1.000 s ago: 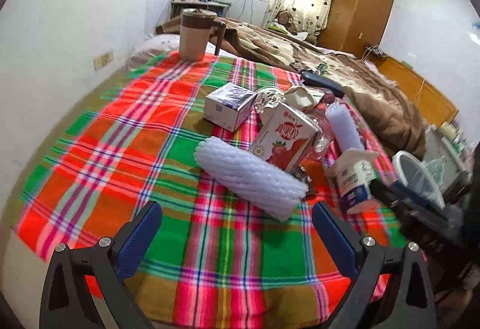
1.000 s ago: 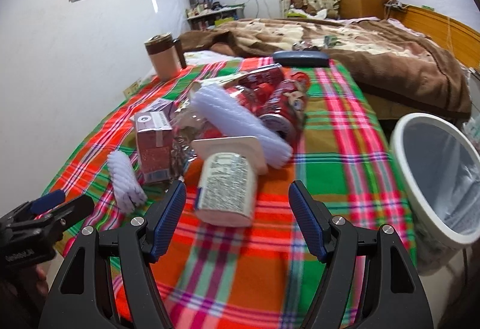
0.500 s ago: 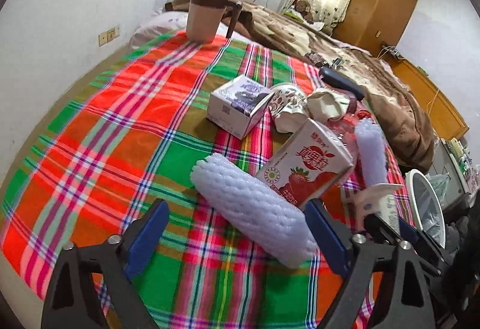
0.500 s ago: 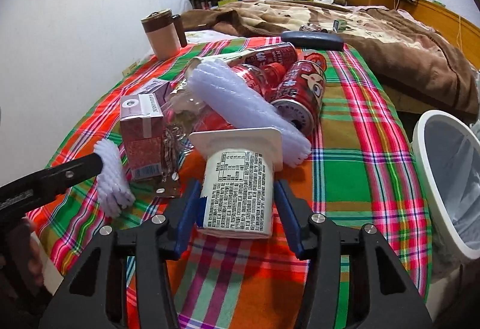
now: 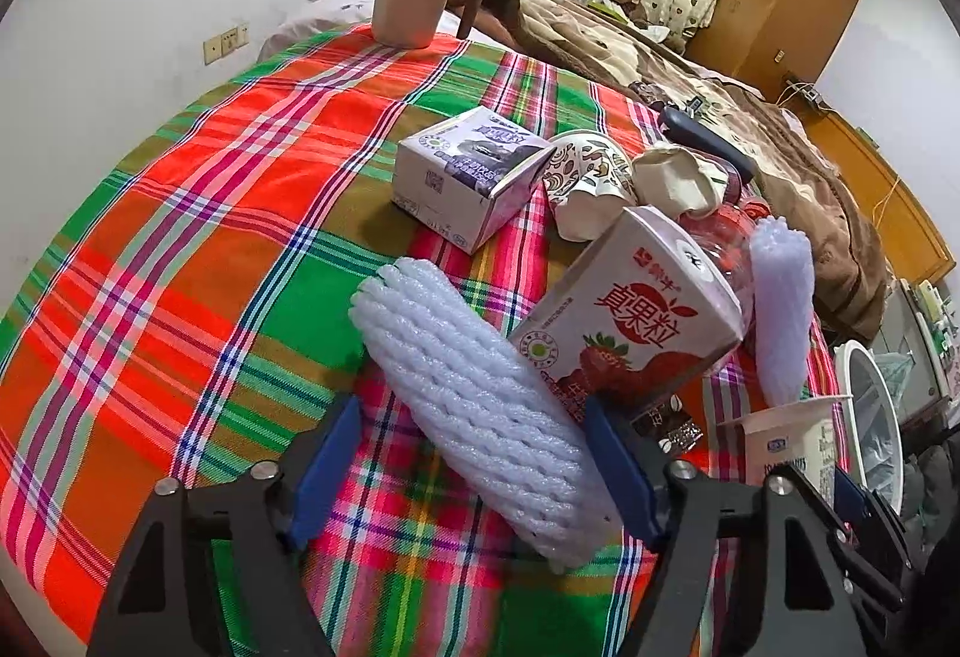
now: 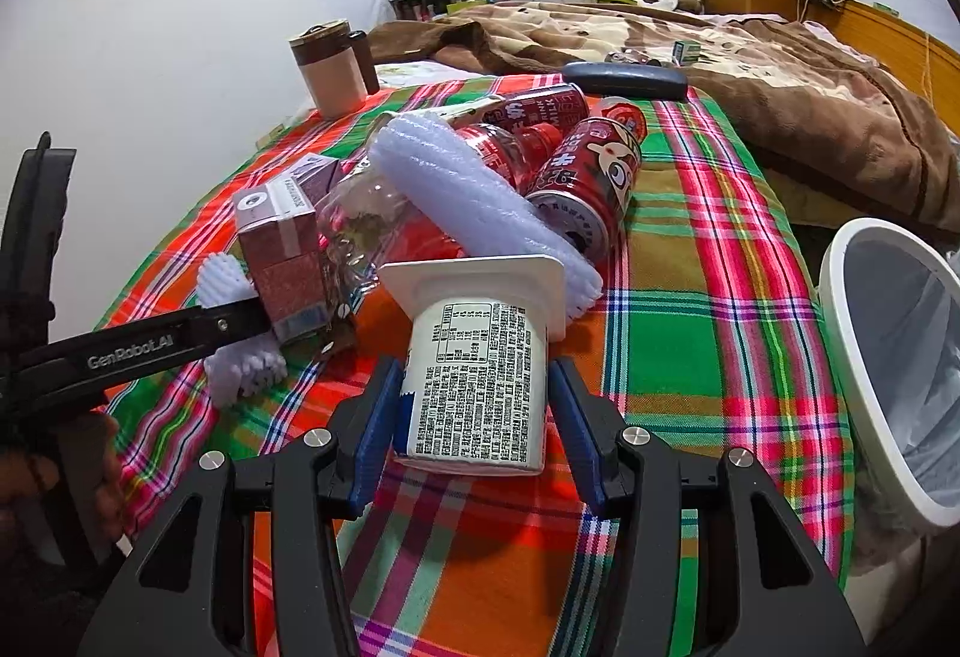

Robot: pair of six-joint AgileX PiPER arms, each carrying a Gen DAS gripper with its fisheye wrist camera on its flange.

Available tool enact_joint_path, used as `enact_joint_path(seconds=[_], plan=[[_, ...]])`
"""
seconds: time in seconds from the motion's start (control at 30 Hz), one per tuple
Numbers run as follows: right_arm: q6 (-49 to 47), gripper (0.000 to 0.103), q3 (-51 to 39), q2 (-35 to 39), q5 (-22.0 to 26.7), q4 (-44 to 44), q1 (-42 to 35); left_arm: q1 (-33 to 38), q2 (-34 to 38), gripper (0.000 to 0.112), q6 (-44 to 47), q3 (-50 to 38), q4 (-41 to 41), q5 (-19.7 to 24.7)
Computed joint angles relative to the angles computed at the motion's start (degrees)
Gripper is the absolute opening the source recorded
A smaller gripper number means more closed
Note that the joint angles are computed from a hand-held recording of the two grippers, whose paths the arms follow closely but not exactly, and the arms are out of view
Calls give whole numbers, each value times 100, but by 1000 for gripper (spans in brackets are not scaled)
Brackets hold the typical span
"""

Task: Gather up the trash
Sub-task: 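Grasp the white foam net with the left tool while the right tool grasps the yogurt cup, then carry the foam net and yogurt cup over the white bin and release both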

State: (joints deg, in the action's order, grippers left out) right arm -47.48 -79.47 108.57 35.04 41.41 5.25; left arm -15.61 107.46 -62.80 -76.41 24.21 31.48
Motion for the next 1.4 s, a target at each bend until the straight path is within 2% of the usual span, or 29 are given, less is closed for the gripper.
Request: enact_joint_path(seconds=[0.13, 0.33, 0.43, 0.63, 0.7, 0.77, 0.93, 1.17, 1.4], plan=[[-76, 52, -57, 30, 116, 93, -52, 129, -59, 49, 241, 129, -363, -360], [-324, 51, -61, 58, 204, 287, -149, 92, -123, 36, 257, 205, -224, -397], [-576, 51, -4, 28, 259, 583, -240, -43, -204, 32, 11, 263, 189, -304], [-839, 51, 112, -75, 276, 875, -313, -225, -636, 29, -675, 753, 871, -505], [-941, 51, 189, -164, 225, 959, -320, -303, -751, 29, -753, 811, 1035, -406], [-1067, 51, 236, -239, 219, 1091, -374, -498, -908, 29, -1081, 846, 1529, -176], [-1233, 51, 267, -411, 300, 1324, -552, -787, -1251, 29, -1172, 812, 1793, -90], [-1307, 51, 204, -563, 338, 1492, -958, -1121, -1049, 29, -368, 122, 1357, -191], [-1123, 51, 48, -520, 187, 1438, -1395, -1383, -322, 29, 1171, -1005, 254, -192]])
